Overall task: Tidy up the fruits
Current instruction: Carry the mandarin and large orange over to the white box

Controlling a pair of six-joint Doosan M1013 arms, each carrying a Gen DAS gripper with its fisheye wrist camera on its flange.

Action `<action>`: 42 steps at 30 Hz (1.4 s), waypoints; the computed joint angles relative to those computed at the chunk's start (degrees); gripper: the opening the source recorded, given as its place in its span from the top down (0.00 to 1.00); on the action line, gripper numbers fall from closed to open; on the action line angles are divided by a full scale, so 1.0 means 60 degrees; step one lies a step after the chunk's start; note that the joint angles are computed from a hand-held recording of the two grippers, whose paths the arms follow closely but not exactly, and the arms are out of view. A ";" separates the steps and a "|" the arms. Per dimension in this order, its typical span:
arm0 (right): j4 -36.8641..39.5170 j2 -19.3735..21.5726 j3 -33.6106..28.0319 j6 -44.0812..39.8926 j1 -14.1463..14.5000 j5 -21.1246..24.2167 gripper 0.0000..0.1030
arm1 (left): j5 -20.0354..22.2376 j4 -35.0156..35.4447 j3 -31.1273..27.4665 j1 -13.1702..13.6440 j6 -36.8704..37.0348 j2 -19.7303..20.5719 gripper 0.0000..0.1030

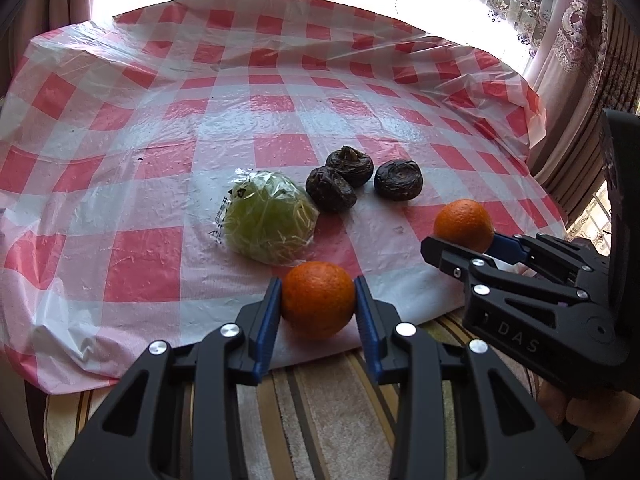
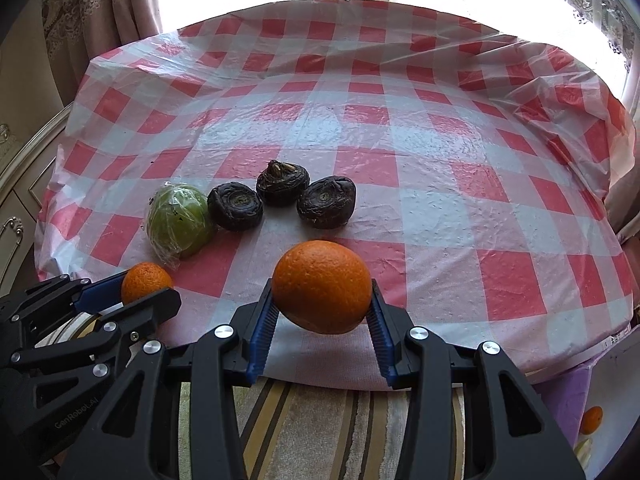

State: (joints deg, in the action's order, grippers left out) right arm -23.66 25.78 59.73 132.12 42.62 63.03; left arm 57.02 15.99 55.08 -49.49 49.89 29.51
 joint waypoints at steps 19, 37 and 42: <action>0.0102 -0.0659 0.0746 0.0489 -0.0017 -0.0211 0.59 | 0.0152 0.0397 -0.0385 -0.0161 0.0451 0.0070 0.65; -0.0161 -0.1403 0.1669 0.1208 -0.0120 -0.0193 0.59 | 0.0284 0.0032 -0.1365 -0.0490 0.1646 0.0567 0.65; -0.0311 -0.1615 0.1931 0.1511 -0.0178 -0.0113 0.59 | 0.0376 -0.0142 -0.1721 -0.0578 0.2035 0.0773 0.65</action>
